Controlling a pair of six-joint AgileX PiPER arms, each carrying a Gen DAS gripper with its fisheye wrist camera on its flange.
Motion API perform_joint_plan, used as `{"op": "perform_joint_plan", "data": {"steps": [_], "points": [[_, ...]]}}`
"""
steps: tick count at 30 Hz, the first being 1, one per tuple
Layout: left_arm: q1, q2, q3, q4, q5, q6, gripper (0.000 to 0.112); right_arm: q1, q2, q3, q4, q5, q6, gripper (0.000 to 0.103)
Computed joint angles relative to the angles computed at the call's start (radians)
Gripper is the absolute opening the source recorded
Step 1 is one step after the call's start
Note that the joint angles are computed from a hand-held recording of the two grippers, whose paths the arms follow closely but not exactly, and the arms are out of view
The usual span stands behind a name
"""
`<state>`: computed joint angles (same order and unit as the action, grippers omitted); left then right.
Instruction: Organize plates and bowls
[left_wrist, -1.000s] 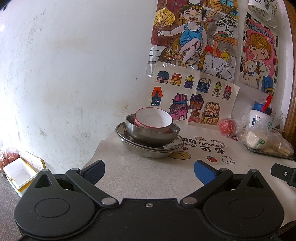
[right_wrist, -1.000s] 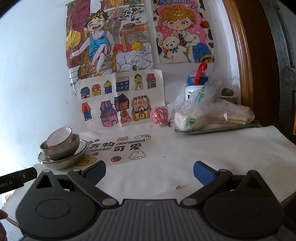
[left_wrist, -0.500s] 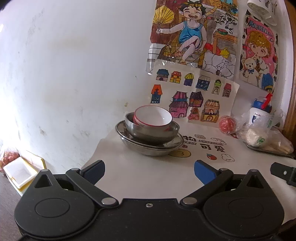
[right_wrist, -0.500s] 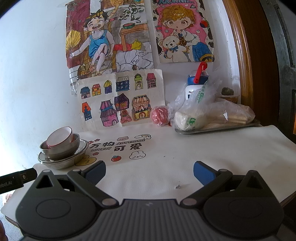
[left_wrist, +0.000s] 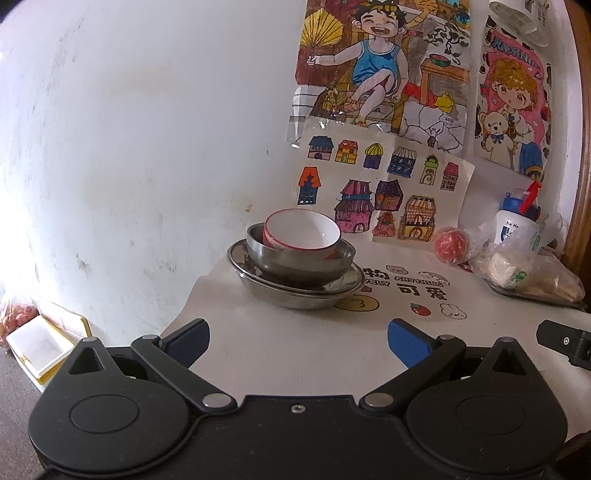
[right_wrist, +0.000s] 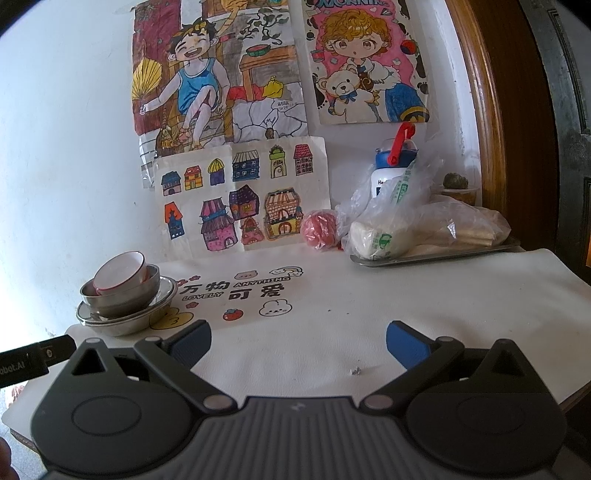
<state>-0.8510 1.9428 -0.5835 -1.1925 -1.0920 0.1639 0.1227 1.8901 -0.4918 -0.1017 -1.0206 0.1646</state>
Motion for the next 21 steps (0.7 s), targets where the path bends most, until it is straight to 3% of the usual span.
{"op": "perform_joint_plan", "data": {"steps": [21], "points": [[0.005,0.006,-0.003,0.014,-0.002,0.001,0.102,0.005,0.002,0.002,0.006,-0.004,-0.002,0.103]]}}
